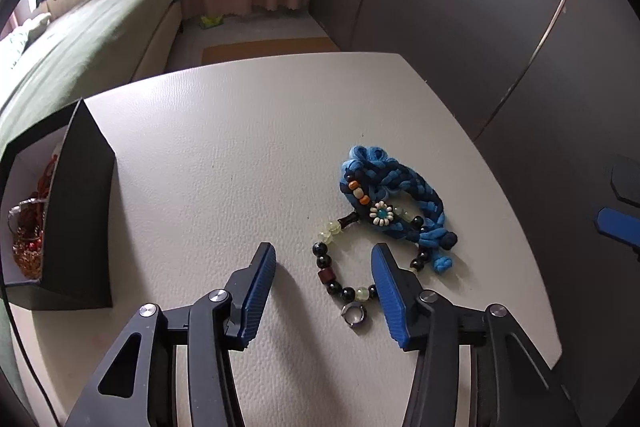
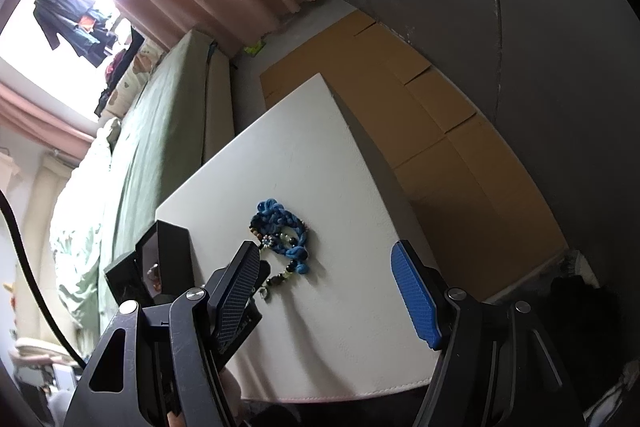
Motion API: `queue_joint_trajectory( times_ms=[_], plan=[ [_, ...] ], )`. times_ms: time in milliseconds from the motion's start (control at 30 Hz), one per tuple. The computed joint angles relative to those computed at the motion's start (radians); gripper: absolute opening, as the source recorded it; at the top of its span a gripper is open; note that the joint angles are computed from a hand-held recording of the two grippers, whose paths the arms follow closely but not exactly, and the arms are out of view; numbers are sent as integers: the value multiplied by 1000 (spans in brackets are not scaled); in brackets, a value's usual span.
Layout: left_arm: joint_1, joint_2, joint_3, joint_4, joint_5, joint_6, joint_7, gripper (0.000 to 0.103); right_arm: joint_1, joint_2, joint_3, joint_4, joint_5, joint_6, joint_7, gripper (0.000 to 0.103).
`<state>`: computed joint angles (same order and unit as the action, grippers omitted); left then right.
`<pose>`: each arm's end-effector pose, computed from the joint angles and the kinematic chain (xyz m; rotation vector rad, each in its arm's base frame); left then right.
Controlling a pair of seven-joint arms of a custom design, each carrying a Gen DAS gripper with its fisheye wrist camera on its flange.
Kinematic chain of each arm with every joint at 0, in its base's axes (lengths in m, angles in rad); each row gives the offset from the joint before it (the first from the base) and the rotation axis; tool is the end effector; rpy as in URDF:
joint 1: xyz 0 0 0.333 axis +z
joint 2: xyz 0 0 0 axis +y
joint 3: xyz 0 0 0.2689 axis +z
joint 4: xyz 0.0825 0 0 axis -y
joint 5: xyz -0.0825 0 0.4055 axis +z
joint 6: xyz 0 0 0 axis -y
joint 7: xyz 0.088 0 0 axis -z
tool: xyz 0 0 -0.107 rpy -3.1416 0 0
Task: Organize jewelry
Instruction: 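Grasp the black-and-green bead bracelet with the left tool and lift it, then carry the bead bracelet to the box with the left tool while the right tool grasps the silver ring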
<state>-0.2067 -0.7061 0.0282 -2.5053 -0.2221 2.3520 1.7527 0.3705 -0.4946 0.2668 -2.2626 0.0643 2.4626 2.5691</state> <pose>0.4258 -0.0792 0.5351 -1.7192 2.2130 -0.7799 0.3923 0.3092 0.5751 -1.3762 2.0383 -0.0681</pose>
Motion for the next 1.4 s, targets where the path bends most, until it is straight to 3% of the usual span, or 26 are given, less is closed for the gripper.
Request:
queue_joint_trajectory(
  times_ms=[33, 100, 167, 600, 833, 933, 1067, 1167, 1400],
  plan=[
    [6, 5, -8, 3, 14, 1, -1, 45, -2, 5, 3, 7, -6, -7, 1, 69],
    [26, 3, -32, 2, 60, 3, -9, 16, -3, 14, 8, 18, -16, -20, 3, 69],
    [12, -4, -6, 5, 47, -22, 11, 8, 0, 24, 8, 27, -20, -23, 2, 69],
    [-2, -76, 103, 48, -147, -97, 70, 8, 35, 119, 16, 105, -58, -50, -12, 69],
    [43, -77, 133, 88, -212, -121, 67, 7, 79, 208, 7, 162, -39, -16, -58, 69],
    [64, -79, 147, 98, -223, -125, 72, 7, 93, 260, 13, 213, -68, -35, -74, 63],
    [85, -65, 169, 127, -241, -137, 81, 7, 119, 346, 17, 304, -130, -104, -77, 46],
    [107, -61, 175, 139, -248, -143, 83, 7, 149, 412, 18, 384, -206, -174, -79, 39],
    [142, -68, 193, 156, -253, -156, 95, 7, 232, 528, -8, 530, -339, -332, -84, 34]
  ],
)
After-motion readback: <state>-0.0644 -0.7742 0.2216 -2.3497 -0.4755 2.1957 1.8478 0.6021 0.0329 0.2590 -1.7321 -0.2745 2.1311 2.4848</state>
